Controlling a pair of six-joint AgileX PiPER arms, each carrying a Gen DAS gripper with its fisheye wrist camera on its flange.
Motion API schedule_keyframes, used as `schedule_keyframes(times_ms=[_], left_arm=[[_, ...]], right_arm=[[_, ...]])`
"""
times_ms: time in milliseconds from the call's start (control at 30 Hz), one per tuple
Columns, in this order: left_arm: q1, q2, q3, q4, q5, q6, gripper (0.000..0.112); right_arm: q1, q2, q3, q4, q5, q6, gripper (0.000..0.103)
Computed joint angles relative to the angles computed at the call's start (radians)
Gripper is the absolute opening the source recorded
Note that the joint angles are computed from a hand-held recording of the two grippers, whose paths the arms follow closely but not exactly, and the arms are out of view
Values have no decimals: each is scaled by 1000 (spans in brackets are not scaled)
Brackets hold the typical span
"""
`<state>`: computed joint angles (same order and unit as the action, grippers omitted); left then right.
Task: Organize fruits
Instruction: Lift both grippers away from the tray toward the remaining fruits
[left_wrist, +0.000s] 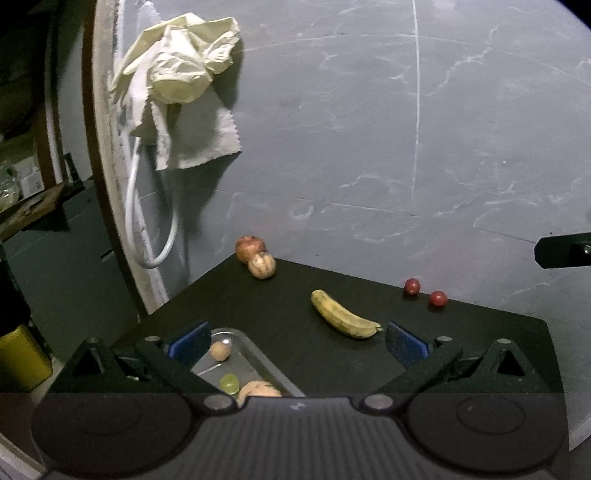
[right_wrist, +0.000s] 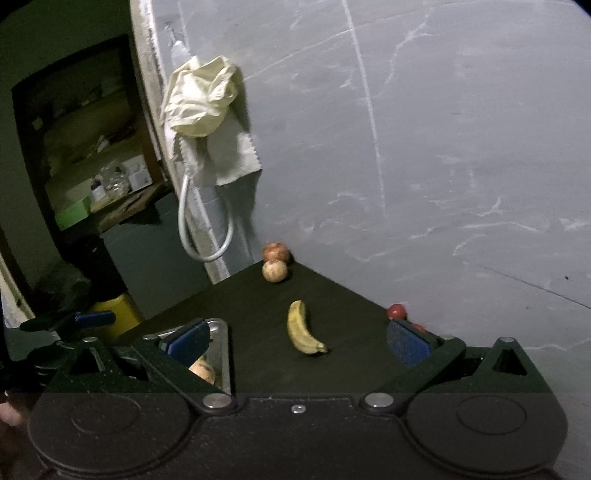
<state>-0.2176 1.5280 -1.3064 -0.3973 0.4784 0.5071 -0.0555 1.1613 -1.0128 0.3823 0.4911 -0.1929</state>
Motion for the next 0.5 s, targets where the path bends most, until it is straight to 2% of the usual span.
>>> schedule_keyframes(times_ms=[167,500], left_arm=[[2,48,-42,-39,21,48,102],[52,188,-164,-118,72,135,102]], right_arm=[[-11,29,-2,-19,-15,30,102],[24,141,-45,-162,-58,198,102]])
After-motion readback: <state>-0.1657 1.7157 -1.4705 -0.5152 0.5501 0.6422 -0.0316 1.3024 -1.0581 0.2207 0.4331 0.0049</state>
